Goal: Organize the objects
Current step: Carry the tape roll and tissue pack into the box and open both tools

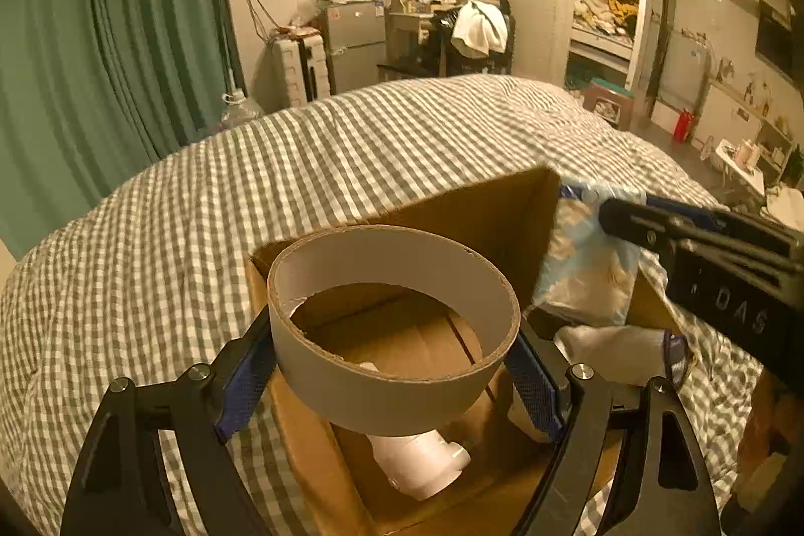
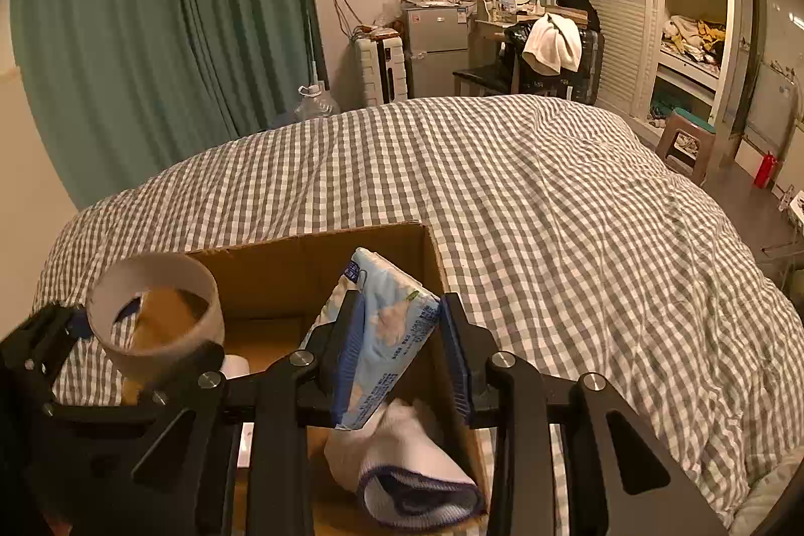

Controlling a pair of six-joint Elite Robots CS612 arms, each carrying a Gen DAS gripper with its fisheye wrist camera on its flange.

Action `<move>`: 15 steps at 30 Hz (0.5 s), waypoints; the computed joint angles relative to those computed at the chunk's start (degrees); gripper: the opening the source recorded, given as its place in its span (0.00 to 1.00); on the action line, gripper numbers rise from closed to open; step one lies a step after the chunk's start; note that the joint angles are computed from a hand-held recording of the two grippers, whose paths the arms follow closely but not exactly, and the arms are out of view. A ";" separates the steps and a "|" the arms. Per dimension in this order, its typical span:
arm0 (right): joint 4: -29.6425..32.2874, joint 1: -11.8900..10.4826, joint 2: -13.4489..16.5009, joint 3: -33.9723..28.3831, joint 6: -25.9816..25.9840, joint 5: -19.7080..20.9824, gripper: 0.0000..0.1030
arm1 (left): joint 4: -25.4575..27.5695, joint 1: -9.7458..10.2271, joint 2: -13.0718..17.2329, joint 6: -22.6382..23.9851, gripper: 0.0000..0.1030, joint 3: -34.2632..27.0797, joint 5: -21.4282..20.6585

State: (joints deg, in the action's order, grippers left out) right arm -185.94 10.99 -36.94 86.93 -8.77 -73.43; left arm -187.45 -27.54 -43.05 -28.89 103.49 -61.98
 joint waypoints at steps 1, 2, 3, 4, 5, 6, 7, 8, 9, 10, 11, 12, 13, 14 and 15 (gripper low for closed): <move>-0.12 0.03 0.16 -0.11 0.21 0.20 0.31 | 0.02 0.12 0.02 -0.01 0.84 0.05 -0.84; -0.23 -0.04 0.16 -0.12 0.66 0.80 0.35 | 0.63 0.08 -0.05 -0.26 0.85 -0.06 -1.33; -0.70 -0.10 0.20 -0.04 1.13 1.21 0.49 | 0.93 0.13 -0.11 -0.09 0.85 0.00 -1.72; -1.68 -0.21 0.03 0.37 1.94 1.48 0.58 | 1.67 0.00 -0.33 -0.29 0.87 0.14 -1.68; -2.81 -0.39 -0.27 0.98 2.64 1.70 0.67 | 1.65 -0.14 -0.50 -0.41 0.91 0.53 -1.27; -3.82 -0.56 -0.56 1.51 3.17 2.09 0.67 | 1.48 -0.42 -0.77 -0.62 0.92 0.94 -0.42; -4.87 -0.78 -1.05 2.33 3.59 2.56 0.67 | 0.81 -0.52 -1.02 -0.48 0.92 1.41 0.03; -5.22 -0.85 -1.49 2.91 3.65 2.55 0.67 | -0.01 -0.71 -1.31 -0.31 0.92 1.95 0.28; -5.75 -0.88 -2.17 3.86 3.45 2.03 0.67 | -0.40 -0.93 -1.69 -0.36 0.92 2.43 0.37; -6.32 -0.87 -2.88 4.87 2.94 1.22 0.67 | -0.40 -1.12 -2.18 -0.55 0.93 2.90 0.39; -6.73 -0.86 -3.55 5.77 2.49 0.47 0.67 | -0.08 -1.32 -2.81 -0.75 0.93 3.33 0.49; -7.07 -0.90 -4.16 6.59 2.11 -0.20 0.67 | -0.01 -1.61 -3.45 -0.99 0.93 3.88 0.91; -7.07 -0.83 -4.56 6.95 1.89 -0.78 0.67 | -0.14 -1.83 -4.01 -1.21 0.93 4.41 1.37; -7.14 -0.95 -5.11 7.54 1.59 -1.32 0.67 | -0.45 -2.15 -4.78 -1.51 0.93 5.19 1.96; -7.47 -1.05 -5.92 8.56 1.60 -1.97 0.67 | -0.60 -2.39 -5.46 -1.84 0.93 5.75 2.43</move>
